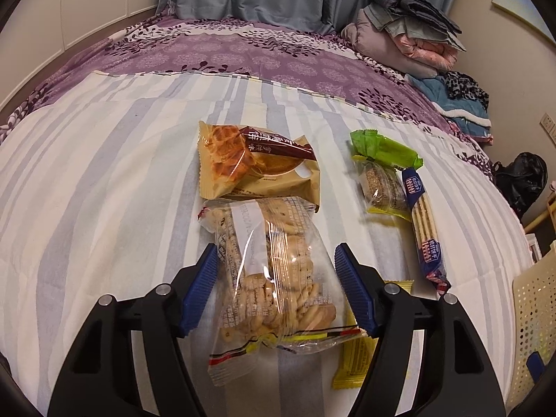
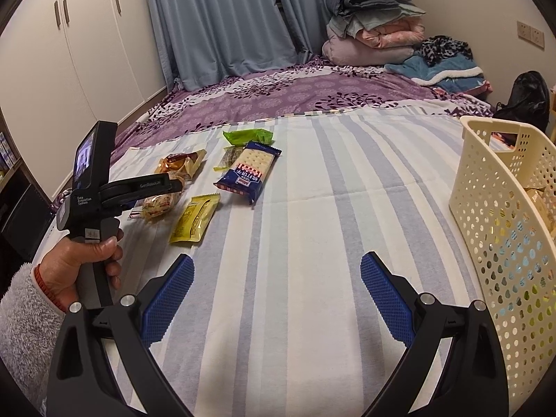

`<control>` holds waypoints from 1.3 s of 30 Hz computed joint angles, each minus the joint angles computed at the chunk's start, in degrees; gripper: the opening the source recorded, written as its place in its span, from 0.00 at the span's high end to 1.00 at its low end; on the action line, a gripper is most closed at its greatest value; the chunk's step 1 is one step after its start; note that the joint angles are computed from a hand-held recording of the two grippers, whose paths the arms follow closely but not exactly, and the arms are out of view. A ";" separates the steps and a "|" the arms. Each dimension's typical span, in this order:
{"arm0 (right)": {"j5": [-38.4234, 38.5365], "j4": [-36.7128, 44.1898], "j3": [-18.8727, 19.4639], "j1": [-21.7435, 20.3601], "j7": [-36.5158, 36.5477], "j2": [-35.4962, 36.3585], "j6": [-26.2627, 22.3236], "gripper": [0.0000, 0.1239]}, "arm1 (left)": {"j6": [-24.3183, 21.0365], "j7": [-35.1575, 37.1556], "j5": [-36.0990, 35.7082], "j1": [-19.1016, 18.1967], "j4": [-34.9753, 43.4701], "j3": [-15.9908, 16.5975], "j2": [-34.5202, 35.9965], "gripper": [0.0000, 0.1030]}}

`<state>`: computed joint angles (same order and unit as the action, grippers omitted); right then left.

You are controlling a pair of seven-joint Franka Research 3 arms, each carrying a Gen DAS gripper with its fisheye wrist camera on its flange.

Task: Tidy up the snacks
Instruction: 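Grasp the clear cookie bag with the left tool, then grasp the yellow packet with the right tool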

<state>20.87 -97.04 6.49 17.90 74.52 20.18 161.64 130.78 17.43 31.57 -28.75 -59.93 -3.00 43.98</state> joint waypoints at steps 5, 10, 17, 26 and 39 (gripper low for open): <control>-0.77 1.50 -0.03 0.50 0.00 1.13 -1.49 0.23 | 2.53 -0.03 1.56 -0.14 -4.50 0.25 -2.39 0.41; -2.11 4.85 0.01 1.35 -0.20 3.53 -4.08 0.23 | 4.15 -0.93 4.47 -0.43 -10.74 0.22 -6.63 0.47; -3.88 14.51 0.37 3.34 -0.43 10.10 -9.42 0.23 | 6.89 -6.00 10.13 -0.18 -21.29 -0.42 -14.46 0.48; -10.91 33.24 -2.21 8.76 3.48 22.28 -19.03 0.25 | 8.89 -11.34 14.42 2.02 -29.95 -2.61 -21.13 0.48; -18.70 57.41 -5.91 13.21 8.18 36.98 -30.47 0.47 | 12.10 -14.06 15.56 4.32 -34.54 -4.30 -23.69 0.48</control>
